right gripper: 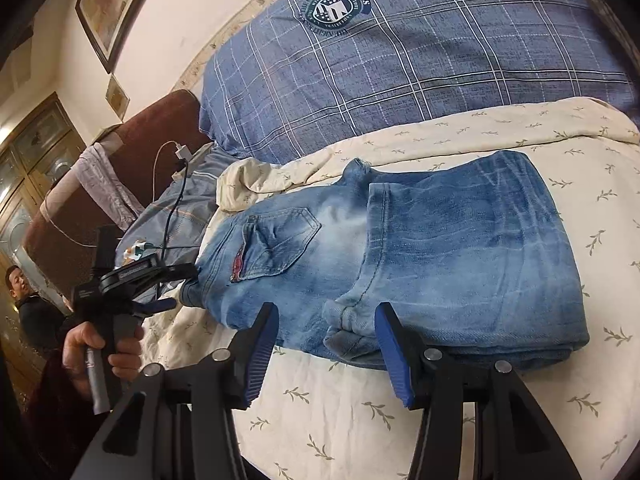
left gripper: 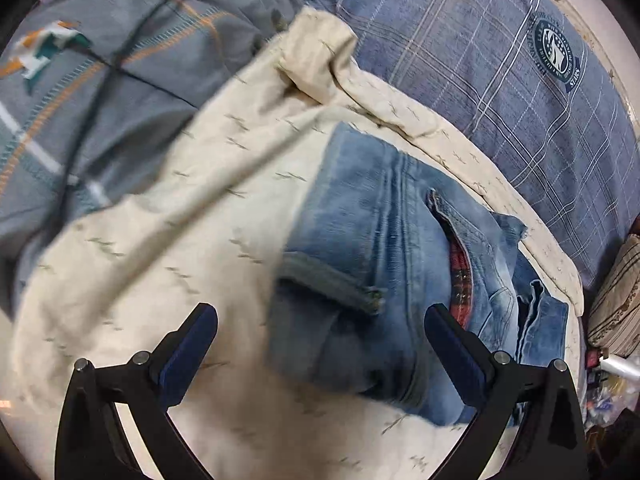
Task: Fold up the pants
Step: 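Grasp the folded jeans edge with the left gripper and fold it over again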
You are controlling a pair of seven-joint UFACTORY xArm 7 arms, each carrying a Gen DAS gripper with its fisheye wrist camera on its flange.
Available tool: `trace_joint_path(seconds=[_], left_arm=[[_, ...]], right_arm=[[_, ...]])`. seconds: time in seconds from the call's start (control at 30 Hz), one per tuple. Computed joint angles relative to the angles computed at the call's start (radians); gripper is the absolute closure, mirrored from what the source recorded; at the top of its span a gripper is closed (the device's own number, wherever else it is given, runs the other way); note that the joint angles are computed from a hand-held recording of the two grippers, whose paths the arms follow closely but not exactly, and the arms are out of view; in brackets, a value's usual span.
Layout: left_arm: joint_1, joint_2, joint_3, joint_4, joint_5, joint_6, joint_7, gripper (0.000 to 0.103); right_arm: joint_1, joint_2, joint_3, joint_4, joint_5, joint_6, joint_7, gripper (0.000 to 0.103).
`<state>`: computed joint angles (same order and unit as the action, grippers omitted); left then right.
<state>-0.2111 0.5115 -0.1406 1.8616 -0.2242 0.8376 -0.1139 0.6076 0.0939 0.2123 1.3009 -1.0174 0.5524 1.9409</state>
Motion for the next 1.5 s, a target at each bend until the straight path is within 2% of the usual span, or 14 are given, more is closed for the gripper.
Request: trace_joint_path(seconds=[0.13,0.2,0.23,0.27,0.3,0.37,0.47,0.57,0.93,1.13,1.3,1.4,1.47,1.5], left_arm=[[-0.009,0.09,-0.021,0.102,-0.013,0.064,0.02,0.0],[-0.023,0.092,-0.01,0.093,-0.004,0.04,0.008,0.004],[-0.027,0.083,-0.009,0.077,-0.001,0.015,0.01,0.015],[-0.023,0.078,-0.017,0.068,-0.009,-0.005,0.027,0.033],[-0.019,0.082,-0.024,0.076,-0.017,-0.005,0.04,0.038],[-0.014,0.085,-0.033,0.09,-0.033,-0.004,0.054,0.058],[-0.052,0.06,-0.01,0.075,0.02,-0.038,0.06,0.064],[-0.084,0.01,0.004,0.027,0.07,-0.103,0.052,0.068],[-0.17,-0.133,-0.059,-0.044,0.111,-0.219,0.18,0.071],[-0.29,-0.097,-0.077,0.005,0.181,-0.195,0.232,0.073],[-0.429,0.002,-0.051,0.062,0.31,-0.148,0.234,0.073],[-0.488,0.042,-0.025,0.052,0.389,-0.15,0.245,0.068],[-0.476,0.013,-0.056,-0.012,0.377,-0.205,0.3,0.044],[-0.454,-0.008,-0.087,-0.041,0.343,-0.22,0.348,0.039]], right_arm=[[-0.003,-0.002,-0.001,-0.006,0.009,0.005,-0.001,0.049],[-0.004,-0.006,-0.001,-0.01,0.01,0.013,0.006,0.049],[-0.005,-0.008,-0.001,-0.014,0.008,0.015,0.012,0.049],[-0.007,-0.011,-0.002,-0.016,0.006,0.02,0.02,0.049],[-0.008,-0.013,-0.001,-0.019,0.004,0.026,0.027,0.049],[-0.014,-0.022,-0.001,-0.028,-0.005,0.034,0.048,0.049],[-0.024,-0.038,0.003,-0.043,-0.007,0.071,0.085,0.049],[-0.045,-0.077,0.007,-0.086,-0.04,0.074,0.184,0.049],[-0.175,-0.284,0.09,-0.276,-0.113,0.114,0.449,0.049],[-0.262,-0.418,0.135,-0.399,-0.113,0.073,0.566,0.049],[-0.332,-0.542,0.176,-0.504,-0.095,0.057,0.667,0.05],[-0.365,-0.602,0.185,-0.559,-0.059,0.038,0.688,0.05],[-0.386,-0.624,0.189,-0.584,-0.033,0.015,0.691,0.05],[-0.397,-0.632,0.191,-0.594,-0.021,0.002,0.694,0.05]])
